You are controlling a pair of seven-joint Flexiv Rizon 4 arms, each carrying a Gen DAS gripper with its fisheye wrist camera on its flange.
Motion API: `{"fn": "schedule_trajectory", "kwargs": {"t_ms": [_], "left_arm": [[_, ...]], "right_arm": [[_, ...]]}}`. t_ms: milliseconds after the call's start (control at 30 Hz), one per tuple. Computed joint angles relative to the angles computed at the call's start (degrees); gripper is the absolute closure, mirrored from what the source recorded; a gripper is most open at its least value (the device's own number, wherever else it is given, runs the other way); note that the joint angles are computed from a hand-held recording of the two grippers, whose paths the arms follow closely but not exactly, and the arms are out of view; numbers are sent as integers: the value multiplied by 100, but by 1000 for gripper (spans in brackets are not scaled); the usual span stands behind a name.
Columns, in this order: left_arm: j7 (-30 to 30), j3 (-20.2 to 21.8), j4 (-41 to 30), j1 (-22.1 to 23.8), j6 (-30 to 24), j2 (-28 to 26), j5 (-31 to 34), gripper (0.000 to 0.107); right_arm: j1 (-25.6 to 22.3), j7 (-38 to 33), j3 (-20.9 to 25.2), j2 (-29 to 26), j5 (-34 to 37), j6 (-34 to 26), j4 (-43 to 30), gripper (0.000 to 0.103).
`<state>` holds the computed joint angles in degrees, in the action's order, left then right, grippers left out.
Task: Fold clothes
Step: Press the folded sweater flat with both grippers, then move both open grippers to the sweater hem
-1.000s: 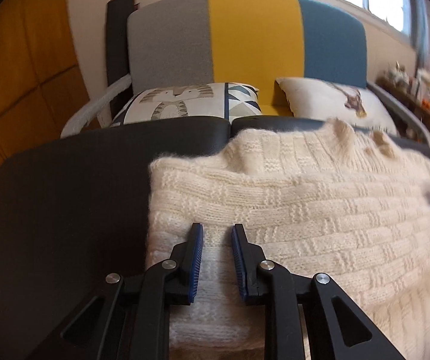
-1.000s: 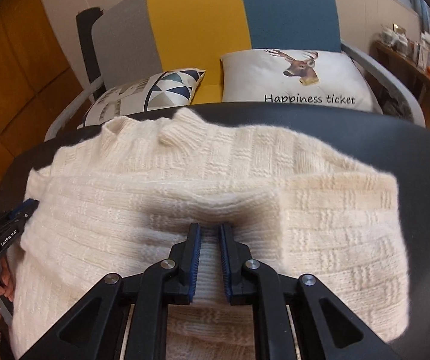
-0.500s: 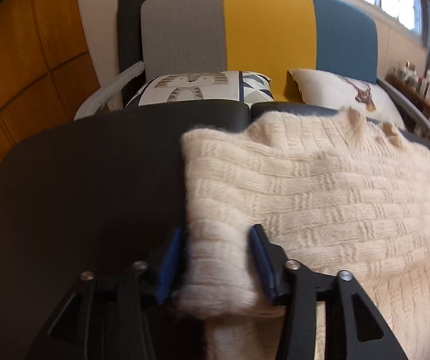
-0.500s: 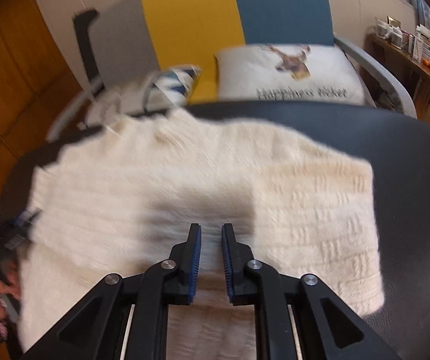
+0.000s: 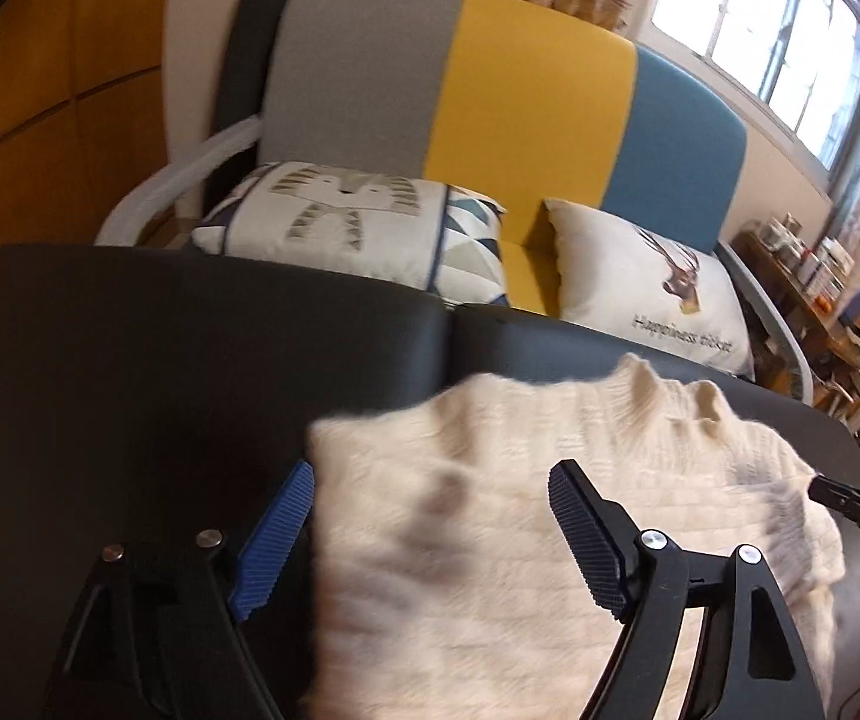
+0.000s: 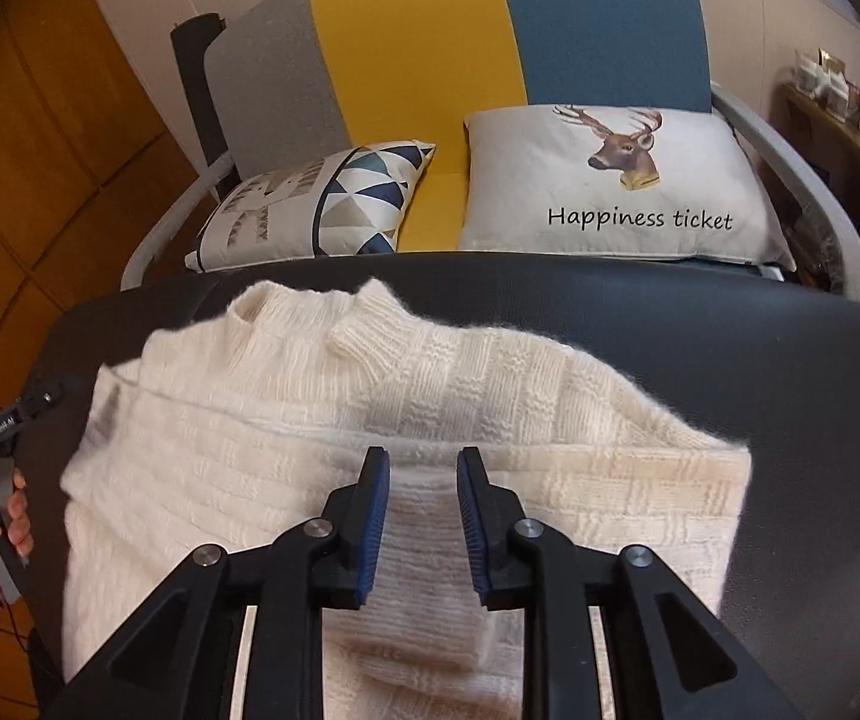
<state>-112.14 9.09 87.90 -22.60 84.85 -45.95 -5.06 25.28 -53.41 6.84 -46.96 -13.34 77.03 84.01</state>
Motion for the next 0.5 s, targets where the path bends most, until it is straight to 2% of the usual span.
{"fn": "schedule_trajectory", "kwargs": {"t_ms": [100,133,233,300,367,400,500], "left_arm": [[230,-369,138,163,232,-53,2,25],[267,-295,150,74,190,-90,14,25],[108,423,0,-512,-242,-257,204,24],[-163,919,-41,-882,-234,-326,474,24],[-242,1017,2,-976,-344,-237,649,24],[-267,979,123,-958,-318,-122,728,24],[-260,744,703,-799,34,311,897,24]], "right_arm": [[50,86,-30,66,65,372,243,80],[73,99,-38,90,66,477,333,80],[349,297,-353,140,-72,458,581,80],[514,727,-596,114,-376,54,648,80],[621,875,-773,169,-234,501,897,80],[612,986,-763,266,-216,477,1001,80],[533,1120,-637,680,-160,953,1597,80]]}}
